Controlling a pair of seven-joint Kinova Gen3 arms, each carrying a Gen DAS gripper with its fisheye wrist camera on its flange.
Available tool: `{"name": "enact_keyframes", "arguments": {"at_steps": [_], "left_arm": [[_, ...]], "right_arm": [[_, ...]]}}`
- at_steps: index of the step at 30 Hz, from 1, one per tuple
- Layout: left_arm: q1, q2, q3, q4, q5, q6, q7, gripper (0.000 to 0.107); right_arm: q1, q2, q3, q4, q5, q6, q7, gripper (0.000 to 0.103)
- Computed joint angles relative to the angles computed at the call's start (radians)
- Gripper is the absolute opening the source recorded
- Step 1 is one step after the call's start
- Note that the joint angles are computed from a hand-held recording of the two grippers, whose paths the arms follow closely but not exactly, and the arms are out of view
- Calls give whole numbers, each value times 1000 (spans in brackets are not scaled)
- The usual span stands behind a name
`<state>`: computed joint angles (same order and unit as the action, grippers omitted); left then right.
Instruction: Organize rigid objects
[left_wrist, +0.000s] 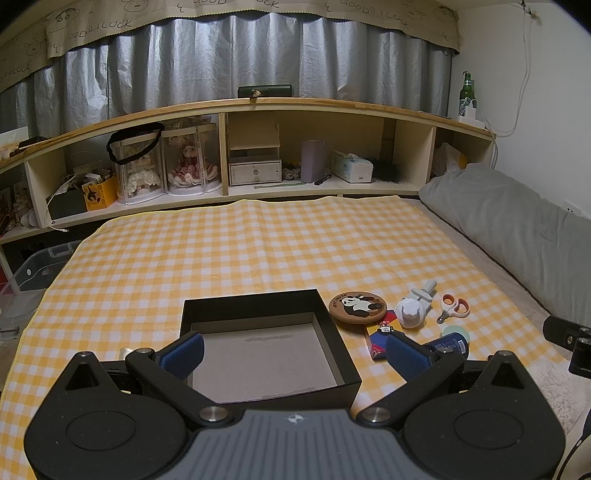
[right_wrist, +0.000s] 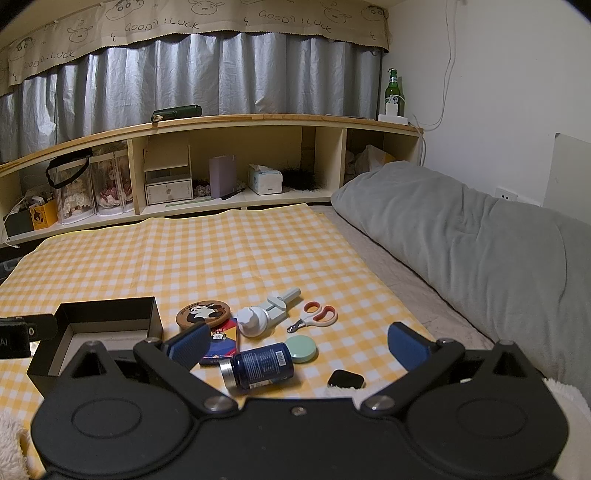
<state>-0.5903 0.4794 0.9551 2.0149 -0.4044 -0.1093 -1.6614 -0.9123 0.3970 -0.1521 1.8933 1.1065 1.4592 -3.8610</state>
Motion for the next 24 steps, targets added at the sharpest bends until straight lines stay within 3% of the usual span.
{"name": "enact_keyframes", "arguments": {"at_steps": [17, 24], "left_arm": [[0, 0, 0, 0, -5, -1, 5, 103], [39, -17, -34, 3, -3, -22, 22, 103]], "right_arm": [[1, 0, 0, 0, 0, -1, 0, 103], [0, 0, -1, -2, -2, 0, 3, 103]]}}
